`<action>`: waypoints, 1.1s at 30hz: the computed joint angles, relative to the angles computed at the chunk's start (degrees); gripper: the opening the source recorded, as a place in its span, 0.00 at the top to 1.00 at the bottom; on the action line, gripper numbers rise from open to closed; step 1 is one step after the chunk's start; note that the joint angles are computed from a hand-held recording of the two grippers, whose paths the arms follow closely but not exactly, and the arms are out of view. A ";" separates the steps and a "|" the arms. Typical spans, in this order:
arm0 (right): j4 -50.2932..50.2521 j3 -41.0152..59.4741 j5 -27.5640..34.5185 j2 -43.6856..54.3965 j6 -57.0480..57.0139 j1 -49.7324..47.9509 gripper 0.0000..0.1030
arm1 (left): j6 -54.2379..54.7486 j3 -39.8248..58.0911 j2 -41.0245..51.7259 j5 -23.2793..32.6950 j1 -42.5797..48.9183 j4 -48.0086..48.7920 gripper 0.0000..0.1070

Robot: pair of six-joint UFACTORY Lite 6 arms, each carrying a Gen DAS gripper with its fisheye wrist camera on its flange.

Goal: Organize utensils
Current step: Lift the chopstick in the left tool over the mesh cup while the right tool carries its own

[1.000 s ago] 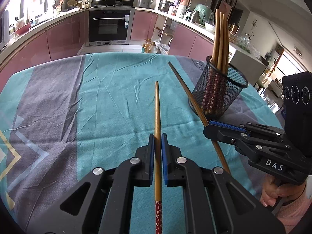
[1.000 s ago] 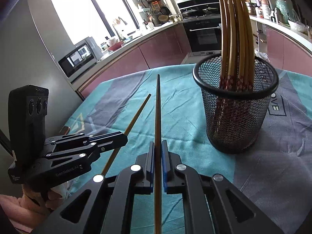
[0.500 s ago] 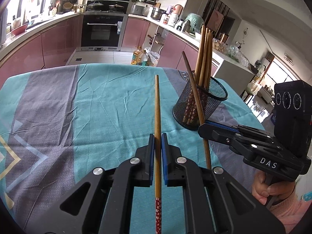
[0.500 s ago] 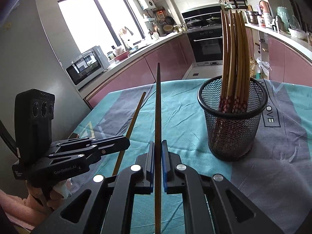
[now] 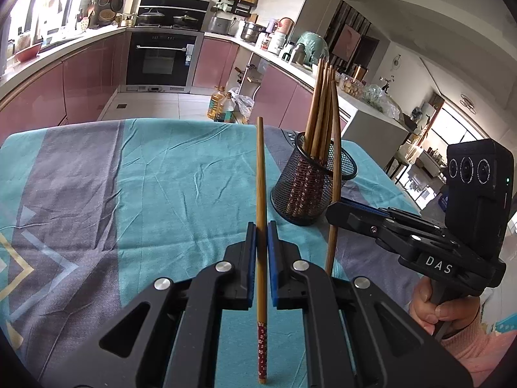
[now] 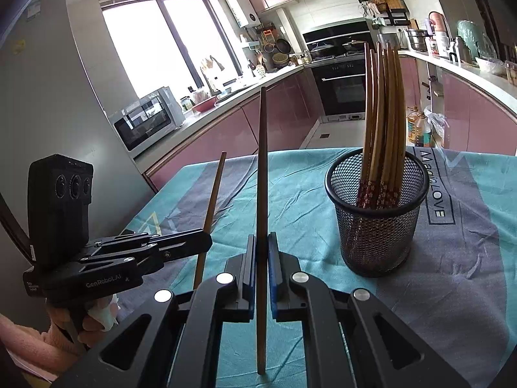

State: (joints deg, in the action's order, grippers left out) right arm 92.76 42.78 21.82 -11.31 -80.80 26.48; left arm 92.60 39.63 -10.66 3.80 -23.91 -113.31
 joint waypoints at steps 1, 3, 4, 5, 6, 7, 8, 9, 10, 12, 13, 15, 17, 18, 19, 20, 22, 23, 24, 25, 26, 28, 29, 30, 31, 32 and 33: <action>-0.29 -0.03 0.37 -0.15 0.04 -0.47 0.94 | 0.53 -0.04 -0.22 0.00 -0.07 -0.47 0.93; -0.34 -0.15 0.67 -0.46 -0.01 -0.83 0.94 | 0.13 0.01 -0.58 -0.12 -0.17 -0.11 0.93; -0.35 -0.11 0.83 -0.49 -0.08 -0.99 0.94 | -0.55 -0.02 -0.92 -0.32 -0.43 0.45 0.93; -0.12 -0.22 0.61 -0.71 -0.22 -0.78 0.94 | -1.11 -0.09 -1.22 -0.38 -0.52 1.03 0.93; -0.09 -0.13 0.58 -0.72 -0.25 -0.75 0.94 | -1.61 -0.15 -1.50 -0.53 -0.62 1.57 0.93; -0.08 -0.18 0.70 -0.88 -0.31 -0.87 0.94 | -1.56 -0.18 -1.70 -0.58 -0.62 1.61 0.93; -0.04 -0.13 0.67 -0.94 -0.37 -0.90 0.94 | -1.48 -0.22 -1.81 -0.46 -0.54 1.62 0.93; 0.00 -0.14 0.71 -1.11 -0.47 -1.04 0.94 | -1.44 -0.16 -1.85 -0.34 -0.46 1.67 0.93; -0.21 -0.09 0.89 -1.20 -0.33 -1.24 0.94 | -1.83 -0.05 -1.93 -0.37 -0.48 2.15 0.93; -0.55 0.08 0.87 -1.31 -0.09 -1.37 0.94 | -0.64 0.14 -1.79 0.02 -0.19 1.28 0.93; -0.51 0.10 0.94 -1.37 -0.15 -1.49 0.94 | 0.21 -0.01 -2.06 -0.13 -0.38 0.38 0.93; -0.49 0.17 1.15 -1.40 -0.40 -1.78 0.94 | 2.60 0.09 -2.07 -0.19 -0.51 -1.98 0.93; -0.38 -0.06 1.03 -1.84 -0.47 -1.73 0.94 | 7.19 0.04 -1.77 0.35 -0.16 -6.23 0.93; -0.40 -0.02 1.07 -1.90 -0.50 -1.82 0.94 | 5.89 0.24 -1.63 0.56 0.13 -4.81 0.93; -0.56 0.12 1.08 -1.89 -0.37 -1.86 0.94 | 5.94 0.23 -1.65 0.69 0.22 -4.76 0.93; -0.59 0.20 1.11 -1.93 -0.40 -1.93 0.94 | 7.54 0.09 -1.79 0.69 0.14 -6.32 0.93; -0.93 0.36 1.33 -2.03 -0.31 -2.22 0.94 | 7.47 0.19 -1.99 0.48 -0.02 -6.29 0.93; -0.98 0.40 1.34 -2.16 -0.32 -2.28 0.94 | 7.72 0.15 -2.14 0.55 -0.03 -6.51 0.93; -1.01 0.41 1.36 -2.33 -0.29 -2.34 0.94 | 7.48 0.32 -2.09 0.55 -0.02 -6.22 0.93; -1.13 0.46 1.40 -2.45 -0.17 -2.42 0.94 | 7.45 0.42 -2.07 0.57 0.02 -6.10 0.93; -1.17 0.52 1.41 -2.53 -0.16 -2.49 0.94 | 8.47 0.66 -1.78 0.64 0.08 -7.03 0.93; -1.06 0.83 1.21 -2.46 -0.24 -2.42 0.94 | 10.65 0.66 -1.75 0.79 0.11 -9.04 0.93; -1.07 0.78 1.23 -2.58 -0.25 -2.48 0.94 | 10.68 0.70 -1.78 0.81 0.11 -9.03 0.93; -1.07 0.55 1.21 -2.91 -0.26 -2.52 0.94 | 11.50 0.62 -1.82 0.91 0.19 -9.77 0.93; -1.06 0.52 1.21 -3.03 -0.32 -2.62 0.94 | 12.02 0.57 -1.85 1.00 0.23 -10.21 0.93; -1.00 0.27 1.21 -3.34 -0.37 -2.67 0.94 | 12.11 0.74 -1.66 1.10 0.36 -10.19 0.93; -1.01 0.19 1.27 -3.51 -0.37 -2.76 0.94 | 13.13 0.76 -1.59 1.10 0.32 -11.18 0.93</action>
State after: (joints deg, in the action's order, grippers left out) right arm 91.75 42.97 23.09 -14.82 -81.17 23.73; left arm 105.73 40.39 -12.25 4.90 -23.58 -124.49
